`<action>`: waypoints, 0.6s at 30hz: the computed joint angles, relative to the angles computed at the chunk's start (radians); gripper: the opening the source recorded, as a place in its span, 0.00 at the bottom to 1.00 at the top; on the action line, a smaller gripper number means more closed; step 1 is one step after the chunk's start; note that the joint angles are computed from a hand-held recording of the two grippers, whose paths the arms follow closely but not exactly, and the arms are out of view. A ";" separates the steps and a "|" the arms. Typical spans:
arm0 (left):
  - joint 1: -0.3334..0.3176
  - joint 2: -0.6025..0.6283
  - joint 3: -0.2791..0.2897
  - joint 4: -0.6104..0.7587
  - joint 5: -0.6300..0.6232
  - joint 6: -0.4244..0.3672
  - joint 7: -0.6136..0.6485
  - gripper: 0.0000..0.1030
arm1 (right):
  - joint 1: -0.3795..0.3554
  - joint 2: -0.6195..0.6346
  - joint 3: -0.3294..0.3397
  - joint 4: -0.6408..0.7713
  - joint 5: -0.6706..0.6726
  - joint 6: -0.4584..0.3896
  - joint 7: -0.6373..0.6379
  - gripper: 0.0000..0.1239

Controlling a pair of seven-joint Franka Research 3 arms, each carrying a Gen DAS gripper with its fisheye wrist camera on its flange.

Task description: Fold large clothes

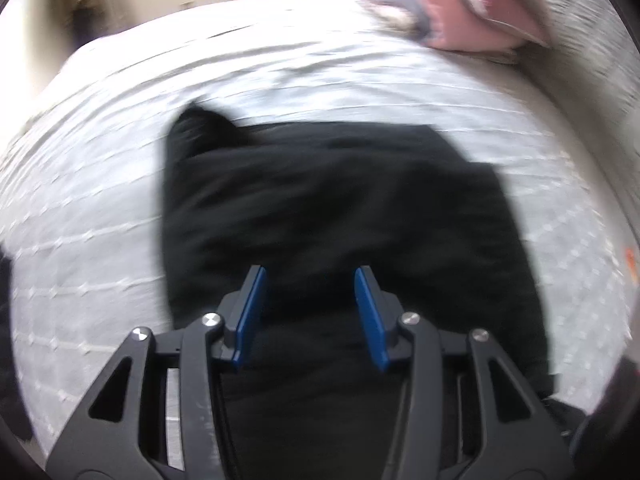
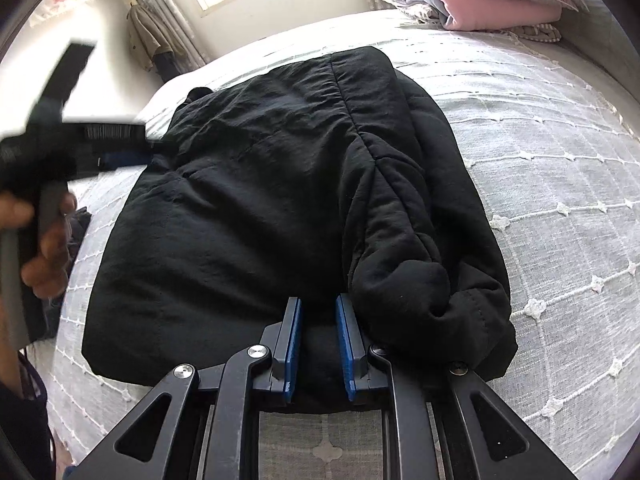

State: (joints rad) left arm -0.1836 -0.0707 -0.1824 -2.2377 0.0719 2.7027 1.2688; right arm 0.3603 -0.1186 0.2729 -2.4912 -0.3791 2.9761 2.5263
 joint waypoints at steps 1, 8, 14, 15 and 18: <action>-0.018 0.033 -0.010 0.042 -0.028 -0.014 0.034 0.46 | 0.001 0.000 0.000 0.000 0.001 0.000 -0.002 0.14; -0.074 0.315 -0.025 0.365 0.179 -0.212 -0.114 0.46 | 0.024 -0.012 -0.026 -0.023 0.117 0.028 -0.102 0.14; -0.026 0.380 -0.042 0.372 0.082 -0.147 -0.135 0.46 | 0.031 -0.017 -0.032 -0.030 0.213 0.032 -0.203 0.14; -0.030 0.373 -0.038 0.360 0.094 -0.132 -0.143 0.45 | 0.021 -0.016 -0.025 -0.027 0.207 0.029 -0.199 0.14; -0.035 0.330 -0.033 0.318 0.121 -0.109 -0.164 0.45 | -0.012 -0.014 0.006 -0.011 0.137 -0.002 -0.148 0.14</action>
